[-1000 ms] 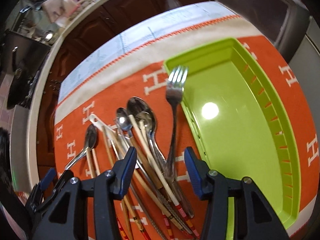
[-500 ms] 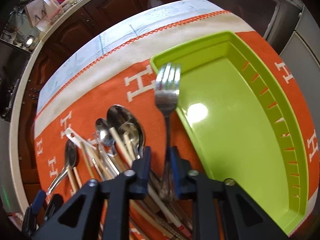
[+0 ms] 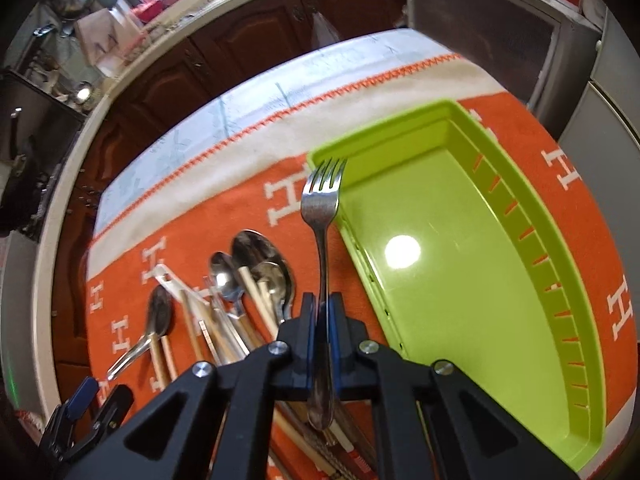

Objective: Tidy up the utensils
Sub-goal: 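Carry the fork into the green tray and open the right gripper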

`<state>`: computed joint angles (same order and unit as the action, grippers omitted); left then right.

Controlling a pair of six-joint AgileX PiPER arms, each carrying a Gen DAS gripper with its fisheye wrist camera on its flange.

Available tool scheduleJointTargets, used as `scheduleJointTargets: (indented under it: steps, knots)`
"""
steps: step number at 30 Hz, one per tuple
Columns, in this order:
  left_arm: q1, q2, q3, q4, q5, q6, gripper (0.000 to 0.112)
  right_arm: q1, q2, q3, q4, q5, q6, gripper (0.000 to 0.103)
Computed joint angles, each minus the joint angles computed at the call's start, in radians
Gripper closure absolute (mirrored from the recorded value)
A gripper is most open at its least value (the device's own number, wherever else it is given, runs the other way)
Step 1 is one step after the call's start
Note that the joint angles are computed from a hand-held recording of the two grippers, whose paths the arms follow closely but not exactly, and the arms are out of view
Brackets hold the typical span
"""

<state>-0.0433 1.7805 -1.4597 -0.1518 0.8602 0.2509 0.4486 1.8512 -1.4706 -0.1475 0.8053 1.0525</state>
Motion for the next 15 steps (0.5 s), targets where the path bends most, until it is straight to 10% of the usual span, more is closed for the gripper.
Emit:
scheduleJointTargets:
  steps: [15]
  knots:
    - [-0.022,-0.082,0.084,0.036,-0.010,-0.033,0.035,-0.020,-0.225,0.200,0.005,-0.011,-0.136,0.097]
